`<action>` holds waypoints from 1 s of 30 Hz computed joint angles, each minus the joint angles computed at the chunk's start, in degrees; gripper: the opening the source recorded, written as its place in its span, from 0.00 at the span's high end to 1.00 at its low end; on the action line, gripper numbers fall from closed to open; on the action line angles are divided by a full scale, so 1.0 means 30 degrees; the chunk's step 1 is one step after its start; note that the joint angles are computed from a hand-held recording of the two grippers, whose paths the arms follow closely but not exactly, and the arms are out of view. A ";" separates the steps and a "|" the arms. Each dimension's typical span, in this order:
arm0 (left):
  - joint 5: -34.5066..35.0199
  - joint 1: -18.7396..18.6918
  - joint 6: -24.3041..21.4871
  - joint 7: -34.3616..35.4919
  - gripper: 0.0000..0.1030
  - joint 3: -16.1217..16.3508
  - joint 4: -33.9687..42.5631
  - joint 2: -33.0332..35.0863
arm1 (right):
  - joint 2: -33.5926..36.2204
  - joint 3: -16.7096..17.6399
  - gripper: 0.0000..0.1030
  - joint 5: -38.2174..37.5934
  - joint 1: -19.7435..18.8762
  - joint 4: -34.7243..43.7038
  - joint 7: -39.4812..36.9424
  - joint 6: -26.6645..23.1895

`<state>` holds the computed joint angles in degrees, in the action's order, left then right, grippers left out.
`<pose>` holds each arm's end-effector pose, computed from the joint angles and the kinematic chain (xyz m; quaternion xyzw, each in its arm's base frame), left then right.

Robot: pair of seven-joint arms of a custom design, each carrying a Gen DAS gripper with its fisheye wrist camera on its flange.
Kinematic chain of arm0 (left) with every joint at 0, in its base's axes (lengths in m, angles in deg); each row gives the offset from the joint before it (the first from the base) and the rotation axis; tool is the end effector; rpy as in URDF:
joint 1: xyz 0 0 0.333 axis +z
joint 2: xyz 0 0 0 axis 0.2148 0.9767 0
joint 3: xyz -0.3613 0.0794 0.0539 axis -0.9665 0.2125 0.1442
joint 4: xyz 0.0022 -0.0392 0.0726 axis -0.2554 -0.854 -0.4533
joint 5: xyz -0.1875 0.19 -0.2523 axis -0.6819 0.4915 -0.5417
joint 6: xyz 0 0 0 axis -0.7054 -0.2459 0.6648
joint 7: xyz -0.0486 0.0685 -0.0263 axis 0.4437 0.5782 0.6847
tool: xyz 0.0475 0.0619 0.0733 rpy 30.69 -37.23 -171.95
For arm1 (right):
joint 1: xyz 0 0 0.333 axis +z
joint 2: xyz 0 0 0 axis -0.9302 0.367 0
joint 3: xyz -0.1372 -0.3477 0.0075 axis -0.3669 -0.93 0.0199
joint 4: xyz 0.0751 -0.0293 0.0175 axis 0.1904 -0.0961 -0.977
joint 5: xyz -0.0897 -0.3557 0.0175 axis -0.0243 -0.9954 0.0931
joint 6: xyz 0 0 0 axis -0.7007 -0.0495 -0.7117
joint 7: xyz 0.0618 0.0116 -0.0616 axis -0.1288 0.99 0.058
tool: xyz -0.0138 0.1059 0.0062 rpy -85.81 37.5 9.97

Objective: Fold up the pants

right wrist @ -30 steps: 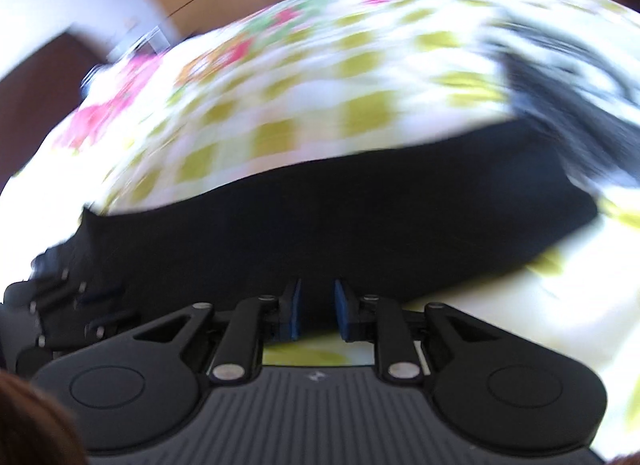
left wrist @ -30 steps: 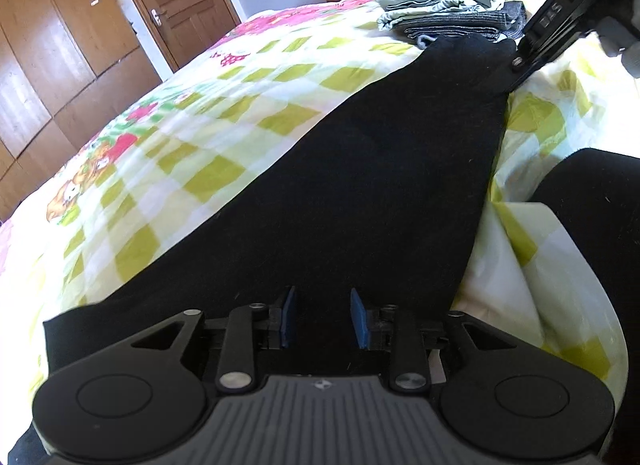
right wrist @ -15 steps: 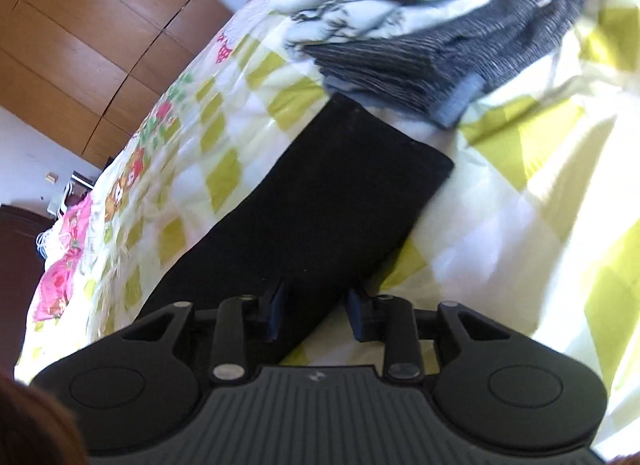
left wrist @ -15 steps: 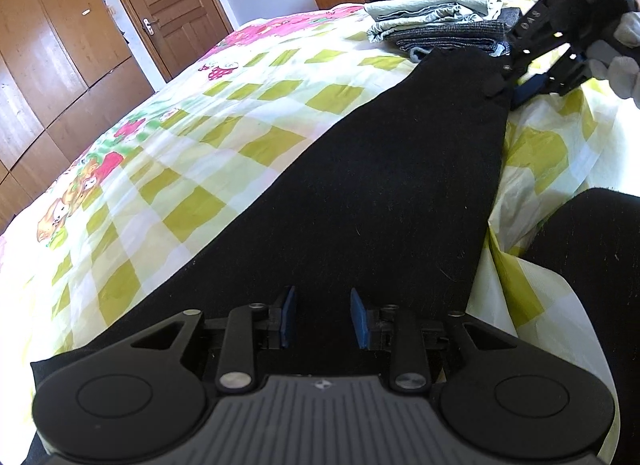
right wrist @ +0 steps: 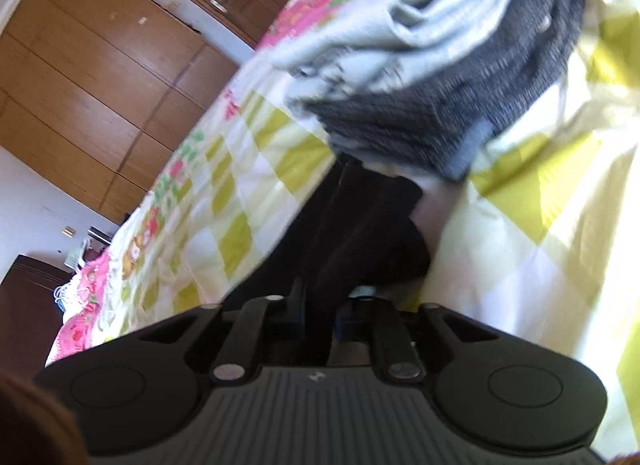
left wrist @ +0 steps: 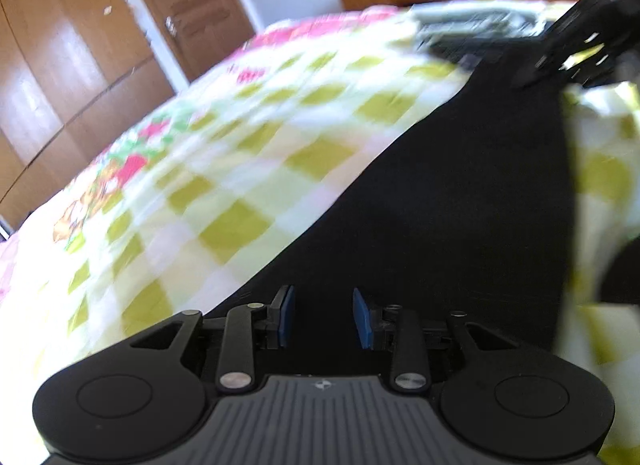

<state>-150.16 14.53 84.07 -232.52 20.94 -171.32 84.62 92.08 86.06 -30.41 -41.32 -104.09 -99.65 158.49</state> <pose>0.5504 -0.0164 0.4753 -0.1667 0.9042 -0.3111 0.2404 0.4376 0.3269 0.4639 -0.2350 0.8469 -0.1723 0.4447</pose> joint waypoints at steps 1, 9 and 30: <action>-0.0144 -0.0019 0.0247 0.0476 0.52 -0.0028 0.0219 0.0421 | 0.0050 0.0008 0.89 -0.0208 0.0029 0.0120 -0.0057 -0.0141; -0.1368 0.0313 0.0114 0.0469 0.53 0.0066 0.0244 0.0017 | 0.1207 -0.0481 0.76 0.0038 -0.0088 0.1112 -0.1247 0.1128; -0.4920 0.2388 -0.0072 0.3065 0.49 0.1818 0.0021 -0.0427 | 0.3025 -0.0172 0.91 -0.0534 0.2207 0.6558 -0.5179 -0.3643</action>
<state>-164.92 21.70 83.85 -223.32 26.40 -171.26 83.34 101.15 85.54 -32.02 -34.70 -84.41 -115.19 147.56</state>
